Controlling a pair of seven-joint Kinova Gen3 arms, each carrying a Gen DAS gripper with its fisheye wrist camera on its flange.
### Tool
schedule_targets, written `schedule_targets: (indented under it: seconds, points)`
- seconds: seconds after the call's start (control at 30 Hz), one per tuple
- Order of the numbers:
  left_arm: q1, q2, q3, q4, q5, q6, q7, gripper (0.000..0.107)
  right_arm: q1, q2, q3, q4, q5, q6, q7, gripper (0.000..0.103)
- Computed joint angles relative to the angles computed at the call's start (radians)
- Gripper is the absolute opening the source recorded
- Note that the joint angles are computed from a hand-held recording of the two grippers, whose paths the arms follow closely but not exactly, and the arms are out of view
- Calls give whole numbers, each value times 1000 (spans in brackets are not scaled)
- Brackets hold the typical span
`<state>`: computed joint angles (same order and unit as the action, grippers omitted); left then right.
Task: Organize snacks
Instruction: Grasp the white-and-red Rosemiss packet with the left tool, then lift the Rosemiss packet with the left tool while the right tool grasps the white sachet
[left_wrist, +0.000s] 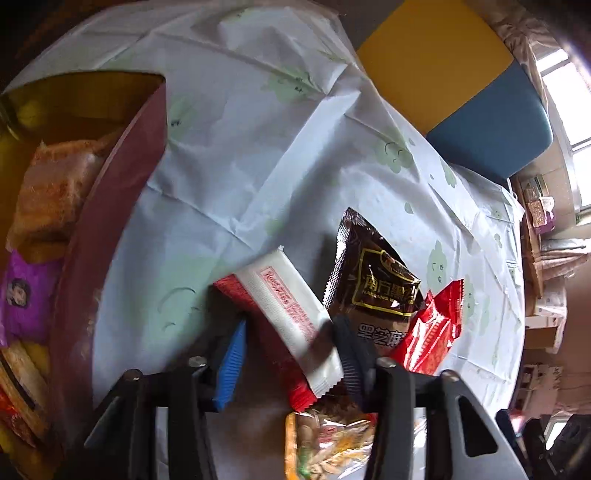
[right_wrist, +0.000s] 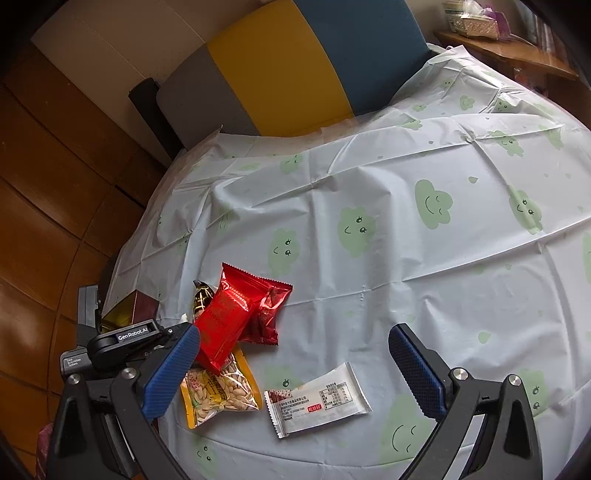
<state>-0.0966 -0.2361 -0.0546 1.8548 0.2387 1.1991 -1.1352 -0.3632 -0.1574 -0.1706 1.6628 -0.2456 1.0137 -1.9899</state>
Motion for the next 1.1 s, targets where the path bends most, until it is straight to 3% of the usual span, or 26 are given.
schedule_targets:
  seconds: [0.1, 0.33, 0.5, 0.7, 1.03, 1.1]
  points:
    - [12, -25, 25, 0, -60, -17, -25, 35, 0, 1, -5, 0, 13, 1, -9, 103]
    - [56, -133, 50, -6, -150, -21, -126, 32, 5, 3, -7, 3, 39, 5, -37, 103]
    - [114, -252, 39, -5, -149, 39, -259, 32, 0, 12, -14, -2, 58, 20, -49, 103]
    - [198, -349, 77, 47, -96, 66, -358, 32, -6, 17, -22, -7, 84, 39, -65, 103]
    - [195, -404, 151, 149, -72, 104, -343, 32, -18, 23, -33, -11, 117, 56, -84, 103]
    - [185, -398, 156, 150, -80, 116, -326, 37, -23, 26, -35, -13, 119, 60, -85, 103]
